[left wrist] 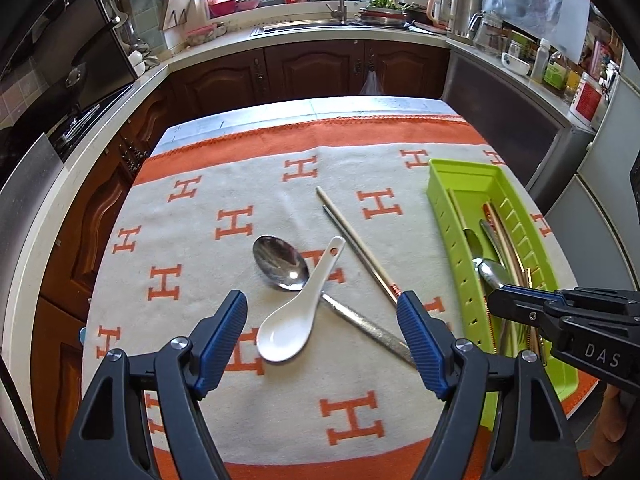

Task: Organize utensils
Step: 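Move both grippers back toward the white ceramic spoon on the cloth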

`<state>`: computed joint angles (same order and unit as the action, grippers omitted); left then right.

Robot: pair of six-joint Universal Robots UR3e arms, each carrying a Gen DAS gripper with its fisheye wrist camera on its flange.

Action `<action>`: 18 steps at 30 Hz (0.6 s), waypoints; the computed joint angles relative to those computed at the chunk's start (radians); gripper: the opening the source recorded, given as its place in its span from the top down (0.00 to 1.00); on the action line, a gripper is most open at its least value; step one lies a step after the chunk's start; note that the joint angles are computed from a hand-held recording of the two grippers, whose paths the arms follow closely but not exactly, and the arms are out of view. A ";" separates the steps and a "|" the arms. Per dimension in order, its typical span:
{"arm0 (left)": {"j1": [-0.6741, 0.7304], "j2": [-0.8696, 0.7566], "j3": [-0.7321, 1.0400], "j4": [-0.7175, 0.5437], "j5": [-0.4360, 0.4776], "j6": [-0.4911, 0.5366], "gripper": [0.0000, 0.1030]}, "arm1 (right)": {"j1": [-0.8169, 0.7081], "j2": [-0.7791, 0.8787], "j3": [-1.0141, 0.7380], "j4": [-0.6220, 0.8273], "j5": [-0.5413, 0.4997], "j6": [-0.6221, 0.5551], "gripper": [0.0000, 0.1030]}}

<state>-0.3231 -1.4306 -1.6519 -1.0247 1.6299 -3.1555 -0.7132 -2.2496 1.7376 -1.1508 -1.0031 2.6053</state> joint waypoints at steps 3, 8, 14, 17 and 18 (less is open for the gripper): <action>0.027 0.010 -0.020 0.004 -0.007 0.007 0.26 | 0.073 0.029 0.014 -0.072 -0.010 0.058 0.92; 0.087 0.040 -0.068 0.013 -0.037 0.029 0.26 | 0.173 0.076 0.033 -0.176 -0.034 0.135 0.92; 0.199 0.091 -0.142 0.000 -0.121 0.068 0.25 | 0.282 0.162 0.049 -0.312 -0.068 0.228 0.92; 0.270 0.108 -0.171 -0.022 -0.183 0.091 0.25 | 0.316 0.194 0.058 -0.361 -0.075 0.258 0.92; 0.295 0.113 -0.181 -0.030 -0.208 0.100 0.25 | 0.326 0.204 0.062 -0.378 -0.076 0.268 0.92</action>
<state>-0.0284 -1.3172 -1.8327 -1.0544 1.4224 -3.0554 -0.3871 -2.0452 1.8001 -1.5286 -1.0792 2.8728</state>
